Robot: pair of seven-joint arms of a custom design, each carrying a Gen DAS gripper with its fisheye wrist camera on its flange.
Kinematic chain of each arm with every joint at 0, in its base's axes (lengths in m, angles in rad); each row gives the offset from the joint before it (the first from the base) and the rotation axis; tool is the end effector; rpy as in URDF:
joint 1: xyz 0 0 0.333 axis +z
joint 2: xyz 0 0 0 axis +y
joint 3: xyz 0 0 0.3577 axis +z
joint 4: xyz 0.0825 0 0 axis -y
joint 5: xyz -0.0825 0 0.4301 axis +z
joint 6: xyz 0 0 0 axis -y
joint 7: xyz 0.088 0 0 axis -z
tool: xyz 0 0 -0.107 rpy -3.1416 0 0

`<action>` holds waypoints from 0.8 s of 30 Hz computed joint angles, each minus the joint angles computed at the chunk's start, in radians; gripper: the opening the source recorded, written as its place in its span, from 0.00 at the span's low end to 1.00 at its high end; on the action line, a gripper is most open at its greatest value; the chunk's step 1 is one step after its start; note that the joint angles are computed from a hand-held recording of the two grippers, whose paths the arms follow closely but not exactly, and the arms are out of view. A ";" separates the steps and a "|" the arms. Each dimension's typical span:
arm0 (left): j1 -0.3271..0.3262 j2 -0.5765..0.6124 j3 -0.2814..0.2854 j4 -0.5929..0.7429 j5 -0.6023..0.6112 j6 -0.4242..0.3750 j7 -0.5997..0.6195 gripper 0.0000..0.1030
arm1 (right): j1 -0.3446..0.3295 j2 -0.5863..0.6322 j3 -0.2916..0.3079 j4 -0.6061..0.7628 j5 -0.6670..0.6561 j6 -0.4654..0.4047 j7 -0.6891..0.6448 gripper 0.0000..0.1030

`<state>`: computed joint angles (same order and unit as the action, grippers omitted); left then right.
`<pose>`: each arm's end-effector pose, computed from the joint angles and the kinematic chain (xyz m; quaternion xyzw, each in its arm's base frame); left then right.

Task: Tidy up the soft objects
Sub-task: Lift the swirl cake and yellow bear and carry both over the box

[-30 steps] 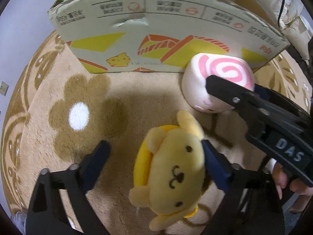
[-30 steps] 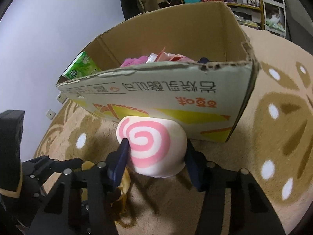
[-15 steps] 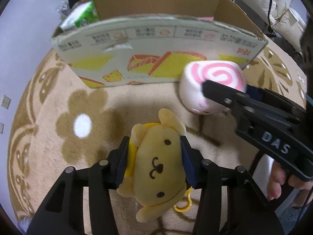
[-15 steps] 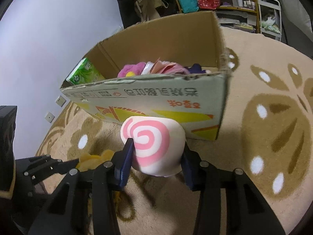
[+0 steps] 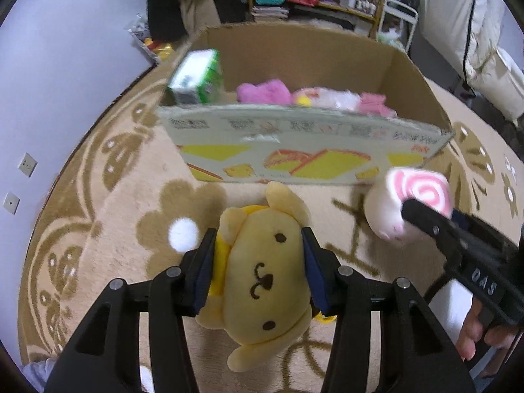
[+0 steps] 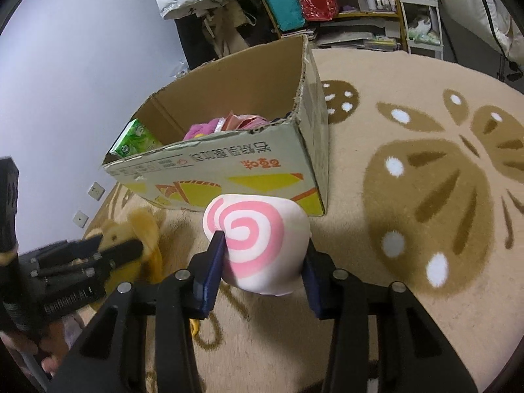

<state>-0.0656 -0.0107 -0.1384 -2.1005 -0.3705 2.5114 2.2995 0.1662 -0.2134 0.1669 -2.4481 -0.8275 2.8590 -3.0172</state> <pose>0.6046 -0.1223 0.4877 -0.4180 0.8743 -0.2211 0.1100 0.4757 0.2094 0.4477 -0.4252 0.8285 -0.1723 0.3210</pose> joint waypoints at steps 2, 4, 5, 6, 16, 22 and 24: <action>0.002 -0.002 0.002 0.000 -0.025 0.016 0.002 0.47 | 0.000 -0.005 0.007 0.004 -0.010 -0.008 0.009 0.43; 0.004 -0.017 0.005 -0.005 -0.059 0.029 0.015 0.47 | 0.002 -0.016 0.013 0.004 -0.022 -0.019 0.015 0.43; 0.004 -0.024 0.007 -0.007 -0.071 0.033 0.023 0.47 | 0.004 -0.021 0.016 0.006 -0.027 -0.024 0.014 0.43; 0.005 -0.029 0.009 -0.009 -0.084 0.041 0.034 0.47 | 0.005 -0.025 0.019 0.009 -0.032 -0.031 0.012 0.43; -0.004 -0.069 0.025 -0.007 -0.236 0.133 0.150 0.47 | 0.004 -0.067 0.042 0.033 -0.114 -0.078 0.056 0.42; -0.015 -0.061 0.032 0.037 -0.314 0.127 0.197 0.47 | -0.006 -0.099 0.052 0.046 -0.163 -0.100 0.073 0.42; -0.014 -0.047 0.028 0.061 -0.320 0.117 0.197 0.47 | -0.005 -0.108 0.056 0.051 -0.168 -0.121 0.068 0.42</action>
<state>-0.0795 -0.0577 -0.1104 -2.0399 -0.6909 2.6280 2.4961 0.1616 -0.3217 0.2227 -2.3971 -0.9956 2.7383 -2.9497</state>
